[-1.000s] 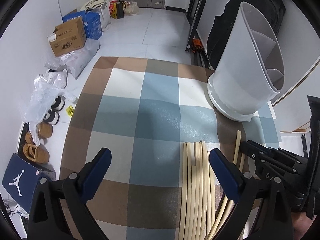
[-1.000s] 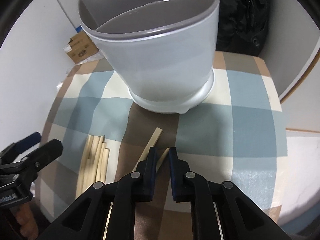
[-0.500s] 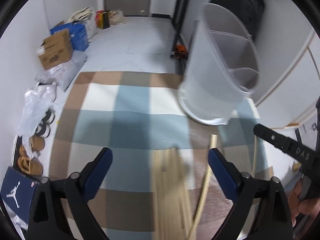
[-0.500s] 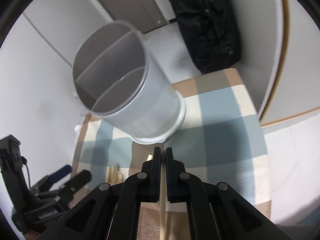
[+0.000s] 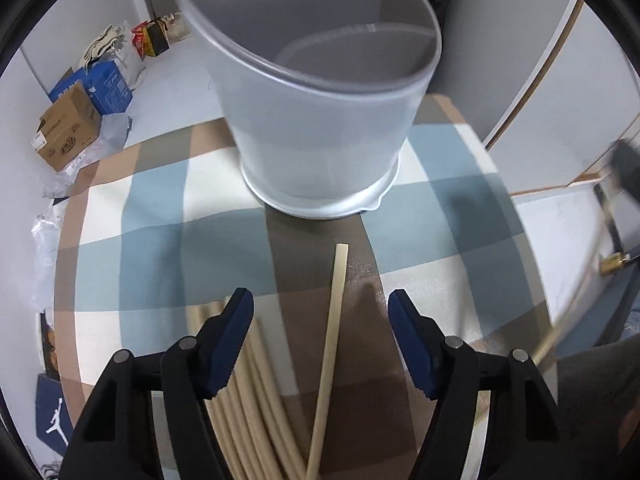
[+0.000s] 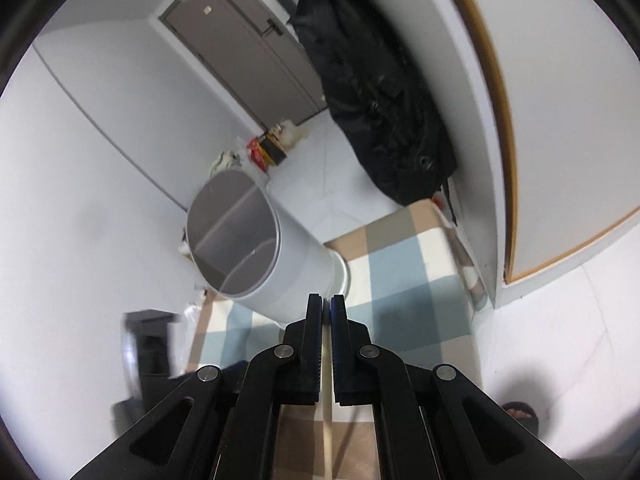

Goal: Organize utensils
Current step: 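Lift the chopstick with the right tool while the left tool grasps another chopstick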

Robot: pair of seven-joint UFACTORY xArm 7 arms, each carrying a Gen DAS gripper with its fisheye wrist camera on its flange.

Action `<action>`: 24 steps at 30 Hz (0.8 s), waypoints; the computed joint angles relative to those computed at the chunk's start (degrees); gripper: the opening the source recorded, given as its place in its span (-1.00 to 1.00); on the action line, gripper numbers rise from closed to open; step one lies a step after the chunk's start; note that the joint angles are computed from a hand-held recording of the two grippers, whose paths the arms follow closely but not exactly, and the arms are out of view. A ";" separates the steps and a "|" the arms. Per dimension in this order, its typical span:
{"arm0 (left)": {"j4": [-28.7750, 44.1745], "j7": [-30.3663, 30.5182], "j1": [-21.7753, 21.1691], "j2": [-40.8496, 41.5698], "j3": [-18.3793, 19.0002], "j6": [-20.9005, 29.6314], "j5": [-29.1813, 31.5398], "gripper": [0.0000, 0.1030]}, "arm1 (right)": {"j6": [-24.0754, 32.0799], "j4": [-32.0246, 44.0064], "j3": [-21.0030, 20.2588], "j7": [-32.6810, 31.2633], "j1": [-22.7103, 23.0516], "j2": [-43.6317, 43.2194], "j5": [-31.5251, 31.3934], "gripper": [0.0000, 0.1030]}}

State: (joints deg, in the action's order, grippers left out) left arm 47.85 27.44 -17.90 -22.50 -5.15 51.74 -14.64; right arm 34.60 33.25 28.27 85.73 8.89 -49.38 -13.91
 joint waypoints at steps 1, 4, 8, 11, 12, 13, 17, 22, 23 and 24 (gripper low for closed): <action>-0.14 -0.17 0.04 -0.10 -0.05 0.16 0.12 0.17 | 0.30 -0.43 -0.35 -0.06 0.36 -1.03 0.06 -0.93; -0.85 -3.00 0.80 0.26 -1.47 -1.14 3.10 -0.12 | 1.17 -1.35 -0.65 -0.21 0.86 -3.39 0.30 -0.93; -0.74 -4.96 0.65 0.83 -1.28 -2.31 3.21 -0.29 | 1.35 -2.39 -1.20 -0.55 1.28 -5.67 1.11 -0.93; -0.33 -5.33 -0.06 1.36 -0.87 -2.25 1.49 -0.60 | 1.10 -2.80 -1.14 -0.79 1.22 -6.66 1.53 -0.93; -0.42 -5.57 -0.07 1.17 -0.79 -2.33 1.30 -0.74 | 1.40 -2.77 -0.99 -0.91 1.18 -6.97 1.62 -0.93; -0.39 -5.83 -0.34 1.21 -0.85 -2.23 0.79 -0.83 | 1.57 -2.71 -0.80 -1.04 1.05 -7.19 1.61 -0.93; -3.05 -3.88 -1.45 -2.19 0.62 -4.14 -2.97 -0.90 | 1.63 -2.86 -0.39 -1.20 0.82 -7.86 1.88 -0.93; -5.55 -2.52 -2.18 -5.33 1.27 -7.87 -3.56 -0.97 | 1.86 -2.70 -0.05 -1.36 0.76 -7.90 2.22 -0.93; -5.39 -2.24 -2.39 -5.26 1.81 -7.27 -4.15 -0.98 | 2.11 -2.49 0.15 -1.47 0.73 -7.82 2.17 -0.93; -5.26 -2.37 -2.31 -5.11 2.02 -6.69 -4.39 -0.99 | 2.16 -2.44 0.13 -1.55 0.67 -7.78 2.16 -0.93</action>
State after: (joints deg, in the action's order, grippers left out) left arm 42.59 25.07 -20.21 -27.61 -3.13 45.05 -19.03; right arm 36.76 30.80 28.40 84.18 9.57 -57.16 -11.75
